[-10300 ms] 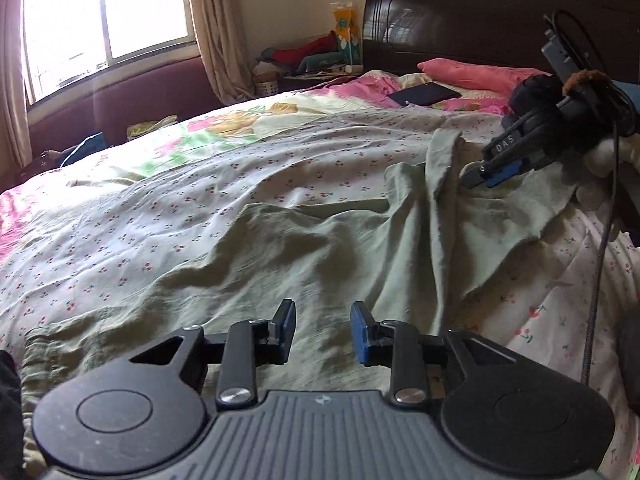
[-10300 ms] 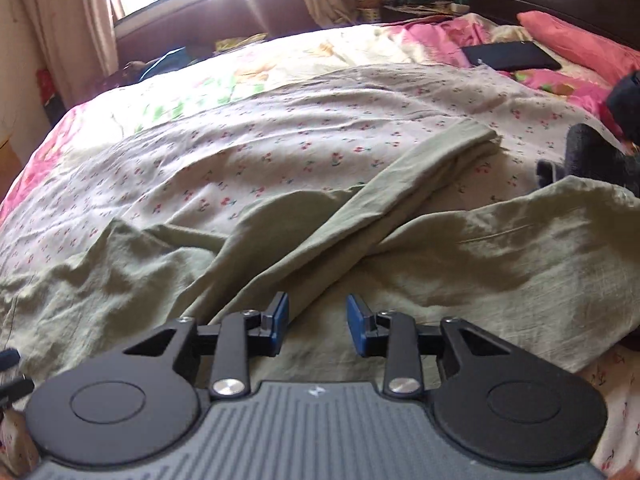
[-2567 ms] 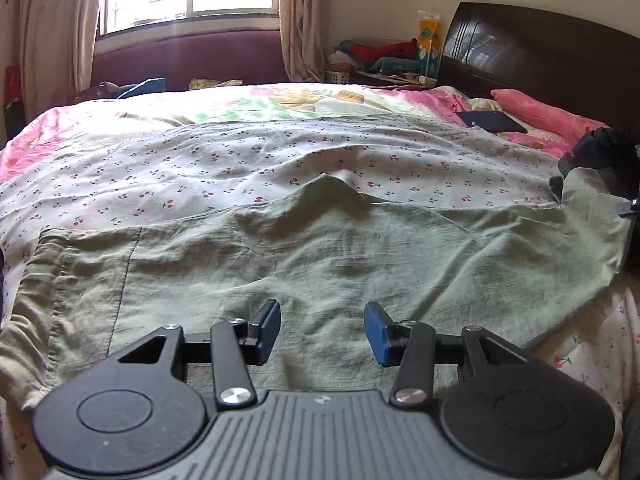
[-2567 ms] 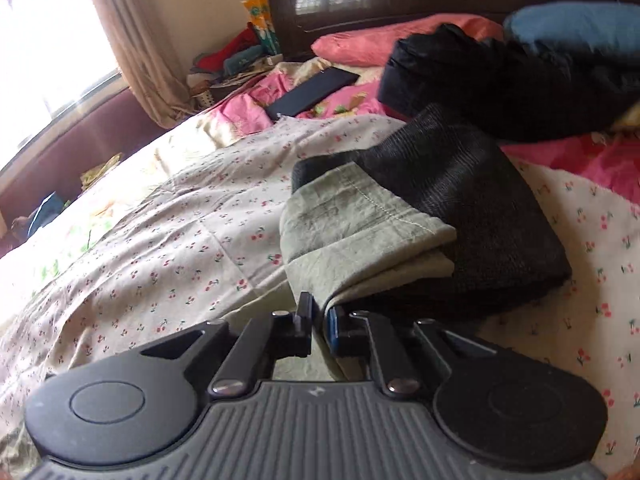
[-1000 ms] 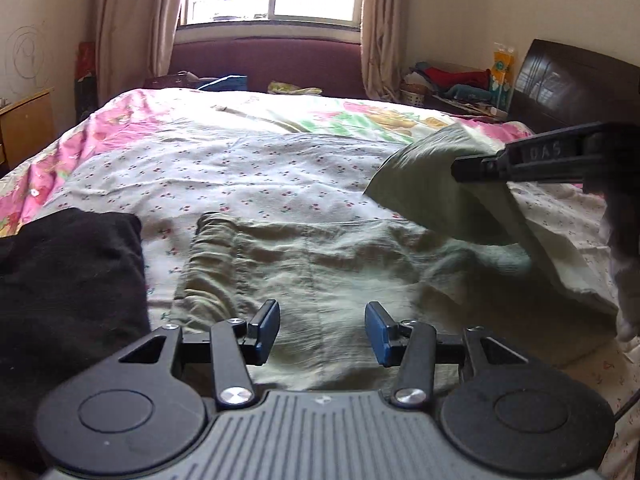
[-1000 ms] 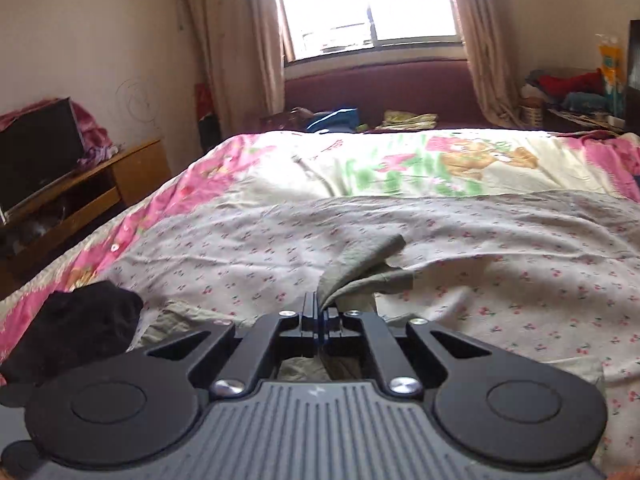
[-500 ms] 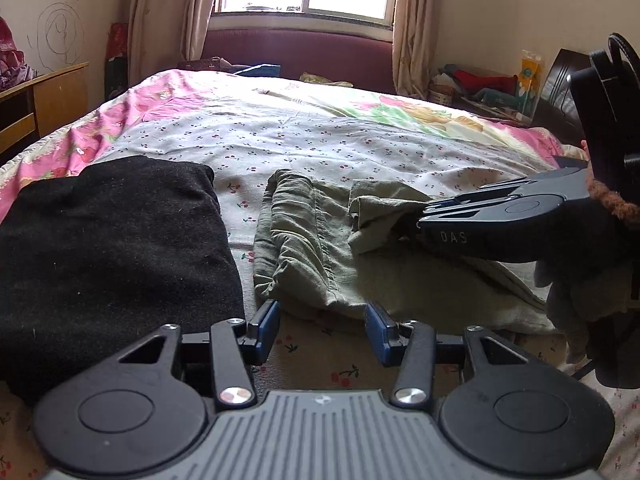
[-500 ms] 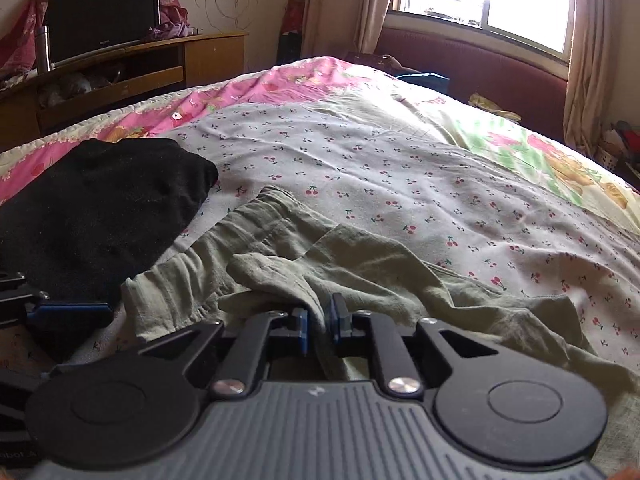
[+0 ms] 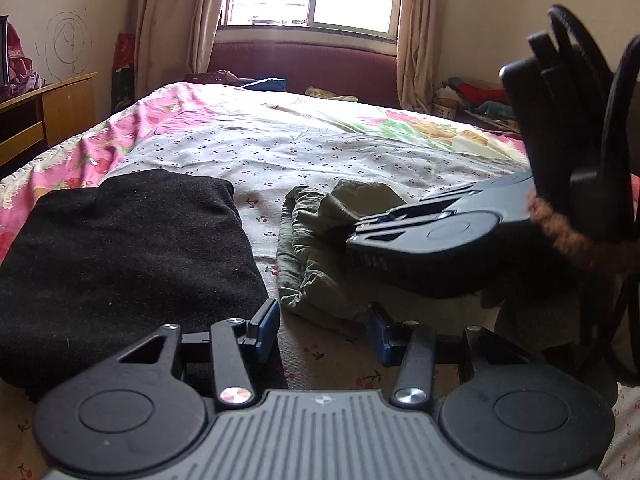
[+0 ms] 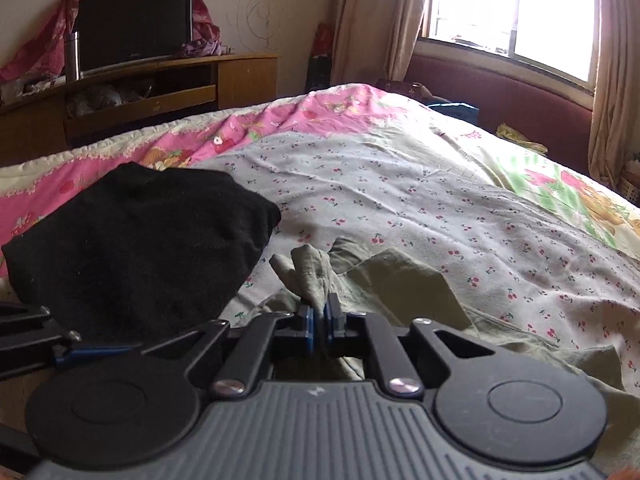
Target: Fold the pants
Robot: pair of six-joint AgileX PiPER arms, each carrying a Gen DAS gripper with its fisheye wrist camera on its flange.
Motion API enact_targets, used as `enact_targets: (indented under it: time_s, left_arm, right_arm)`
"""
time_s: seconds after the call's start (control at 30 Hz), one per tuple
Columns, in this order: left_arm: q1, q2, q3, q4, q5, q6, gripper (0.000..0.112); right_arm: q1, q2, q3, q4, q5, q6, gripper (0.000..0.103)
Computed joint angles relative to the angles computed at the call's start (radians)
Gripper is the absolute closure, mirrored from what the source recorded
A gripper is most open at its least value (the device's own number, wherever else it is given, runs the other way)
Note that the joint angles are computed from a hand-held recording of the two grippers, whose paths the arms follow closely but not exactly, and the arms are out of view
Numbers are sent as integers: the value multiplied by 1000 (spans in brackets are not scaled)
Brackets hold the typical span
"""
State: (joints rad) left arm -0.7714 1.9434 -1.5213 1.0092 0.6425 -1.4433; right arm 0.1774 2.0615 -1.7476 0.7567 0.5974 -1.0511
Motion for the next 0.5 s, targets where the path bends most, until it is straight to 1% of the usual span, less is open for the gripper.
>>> enact_targets:
  time_s: [0.03, 0.07, 0.13, 0.23, 0.3, 0.33, 0.4, 0.43, 0.5]
  left_arm:
    - [-4, 0, -1, 1, 6, 7, 53]
    - [-10, 6, -11, -16, 23, 46, 53]
    - [-24, 8, -9, 9, 40, 51, 53]
    - [-36, 10, -24, -4, 61, 99, 52]
    - [-38, 8, -28, -3, 67, 110, 52]
    - [-41, 9, -34, -3, 77, 115, 52]
    - [-43, 6, -33, 1, 88, 118, 52]
    - [-45, 2, -27, 4, 93, 114, 52]
    - [-49, -9, -10, -2, 95, 112, 52]
  right_arm:
    - [5, 12, 3, -10, 19, -10, 91]
    - [10, 17, 8, -21, 26, -18, 90]
    - [4, 18, 23, 12, 32, -50, 90]
    - [-27, 27, -3, 64, 90, -45, 90]
    - [-28, 15, 18, 89, 68, -80, 95]
    - [-26, 1, 37, 99, 54, -100, 95]
    - [-39, -18, 53, 154, 94, -165, 95]
    - [-49, -35, 74, 195, 111, -243, 96]
    - [-55, -57, 98, 207, 125, -336, 96]
